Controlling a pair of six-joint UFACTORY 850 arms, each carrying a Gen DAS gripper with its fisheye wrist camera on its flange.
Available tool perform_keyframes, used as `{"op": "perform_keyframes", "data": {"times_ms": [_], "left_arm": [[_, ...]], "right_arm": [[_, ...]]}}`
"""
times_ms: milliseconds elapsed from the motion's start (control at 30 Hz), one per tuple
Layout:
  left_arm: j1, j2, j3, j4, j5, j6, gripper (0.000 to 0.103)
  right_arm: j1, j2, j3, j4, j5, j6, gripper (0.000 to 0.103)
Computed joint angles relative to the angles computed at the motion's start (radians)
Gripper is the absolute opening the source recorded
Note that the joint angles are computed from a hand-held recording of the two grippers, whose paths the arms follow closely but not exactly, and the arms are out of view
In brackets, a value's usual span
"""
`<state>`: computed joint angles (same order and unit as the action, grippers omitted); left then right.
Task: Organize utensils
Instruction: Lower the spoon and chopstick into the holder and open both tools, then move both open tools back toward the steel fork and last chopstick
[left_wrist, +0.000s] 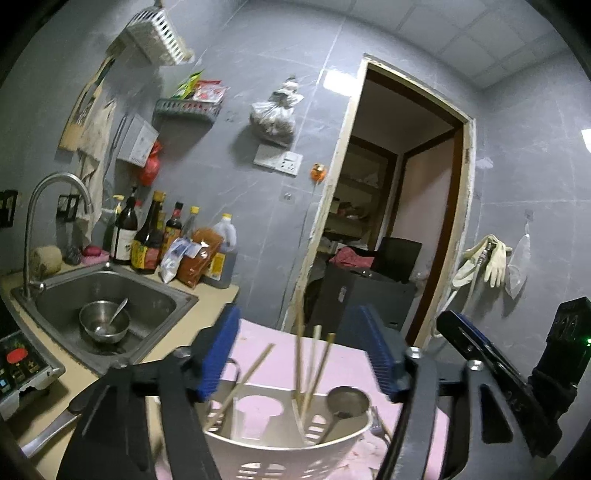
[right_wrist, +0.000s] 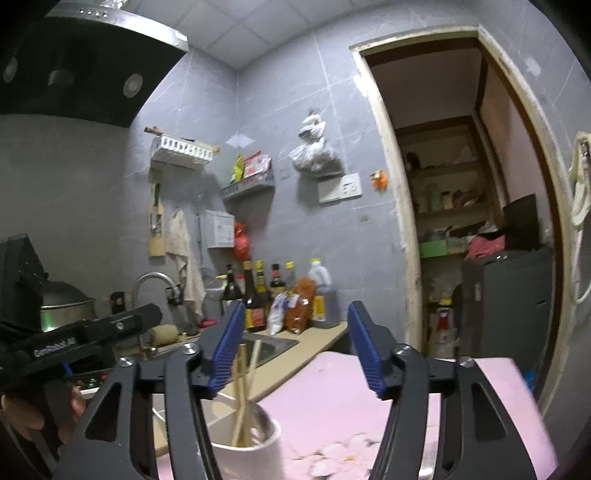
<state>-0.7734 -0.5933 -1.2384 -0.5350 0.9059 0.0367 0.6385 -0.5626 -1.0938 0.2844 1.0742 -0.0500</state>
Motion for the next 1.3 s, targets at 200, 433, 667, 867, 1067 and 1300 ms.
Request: {"op": "perform_keyframes", "data": {"times_ms": [200,433,667,867,1067,1300], "left_arm": [[-0.041,-0.023,-0.044,-0.036,-0.027,0.080,0.091],[-0.084,-0.077,-0.099,-0.045,-0.123,0.156,0.096],[-0.112,-0.141,-0.166,-0.079,-0.241,0.206,0.096],[-0.122,-0.183,-0.217,-0.169,-0.350,0.263,0.096],[-0.123,-0.226,-0.272,-0.324,-0.441,0.378,0.096],[-0.113,-0.261,-0.336,-0.573,-0.530,0.591,0.096]], "right_arm": [[-0.009,0.078,0.098,0.062,0.016,-0.067,0.086],[-0.024,0.147,0.205,0.120,0.033,-0.120,0.102],[-0.045,0.176,0.270,0.164,0.000,-0.149,0.103],[-0.063,0.171,0.283,0.206,-0.099,-0.181,0.103],[-0.081,0.138,0.250,0.240,-0.246,-0.213,0.103],[-0.097,0.079,0.169,0.308,-0.436,-0.305,0.103]]}}
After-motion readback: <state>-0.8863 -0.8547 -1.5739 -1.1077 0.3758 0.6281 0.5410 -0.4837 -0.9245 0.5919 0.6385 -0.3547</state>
